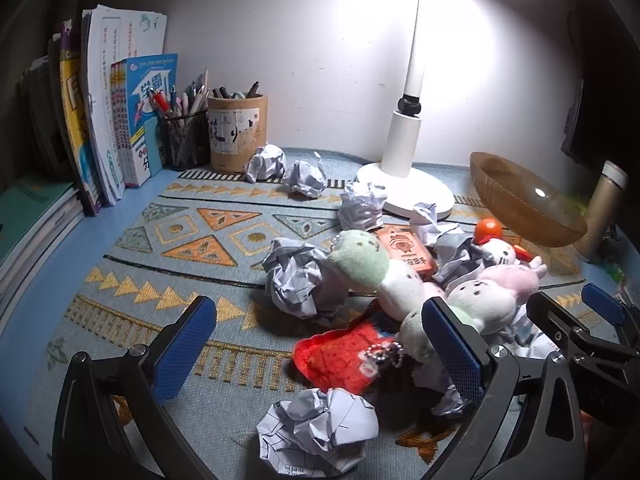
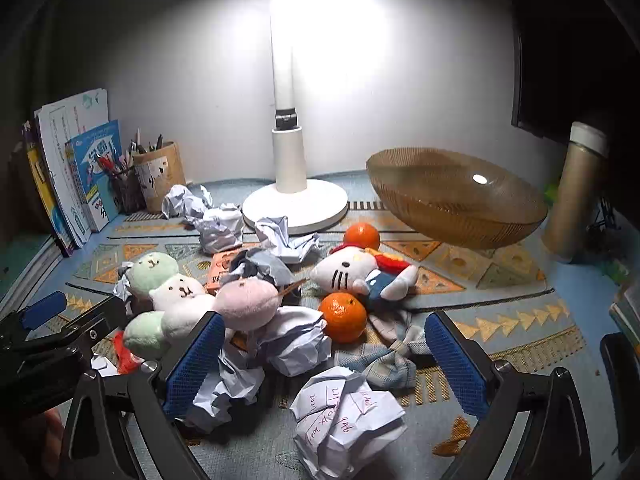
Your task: Organize objects
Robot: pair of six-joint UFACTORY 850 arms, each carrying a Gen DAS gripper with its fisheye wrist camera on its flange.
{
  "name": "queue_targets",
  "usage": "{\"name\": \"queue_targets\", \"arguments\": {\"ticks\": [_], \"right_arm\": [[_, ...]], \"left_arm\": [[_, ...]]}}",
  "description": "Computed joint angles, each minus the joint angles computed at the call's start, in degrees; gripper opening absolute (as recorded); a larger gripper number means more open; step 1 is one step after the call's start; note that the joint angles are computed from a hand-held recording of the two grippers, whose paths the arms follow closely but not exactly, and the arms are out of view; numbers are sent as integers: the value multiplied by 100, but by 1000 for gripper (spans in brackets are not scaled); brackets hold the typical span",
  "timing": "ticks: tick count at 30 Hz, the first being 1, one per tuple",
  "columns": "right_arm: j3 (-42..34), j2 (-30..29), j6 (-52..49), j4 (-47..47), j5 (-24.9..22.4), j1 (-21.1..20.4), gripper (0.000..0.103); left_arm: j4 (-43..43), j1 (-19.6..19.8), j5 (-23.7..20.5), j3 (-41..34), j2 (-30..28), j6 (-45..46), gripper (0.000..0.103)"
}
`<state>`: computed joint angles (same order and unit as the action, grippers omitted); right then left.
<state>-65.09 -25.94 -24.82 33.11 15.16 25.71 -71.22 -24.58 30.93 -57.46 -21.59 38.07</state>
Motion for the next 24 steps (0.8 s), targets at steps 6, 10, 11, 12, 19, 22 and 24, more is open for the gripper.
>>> {"name": "queue_targets", "arguments": {"ticks": [6,10,11,12,19,22,24], "right_arm": [[-4,-60,521,-480,-38,-85,99],[82,-26,207,-208,194,-24,99],[112,-11,124,-150,271,-2,99],[142,5,94,-151,335,15,99],[155,20,-277,169,420,73,99],[136,15,-387,267,406,79,99],[143,20,-386,281,427,86,99]], "left_arm": [[434,45,-171,39,-21,-292,102],[777,136,-371,85,2,-708,102],[827,140,-395,94,5,-765,102],[836,142,-404,99,11,-771,102],[1089,101,-330,168,61,-943,102],[1128,117,-371,163,62,-1004,102],[1134,120,-381,157,58,-1003,102]]}}
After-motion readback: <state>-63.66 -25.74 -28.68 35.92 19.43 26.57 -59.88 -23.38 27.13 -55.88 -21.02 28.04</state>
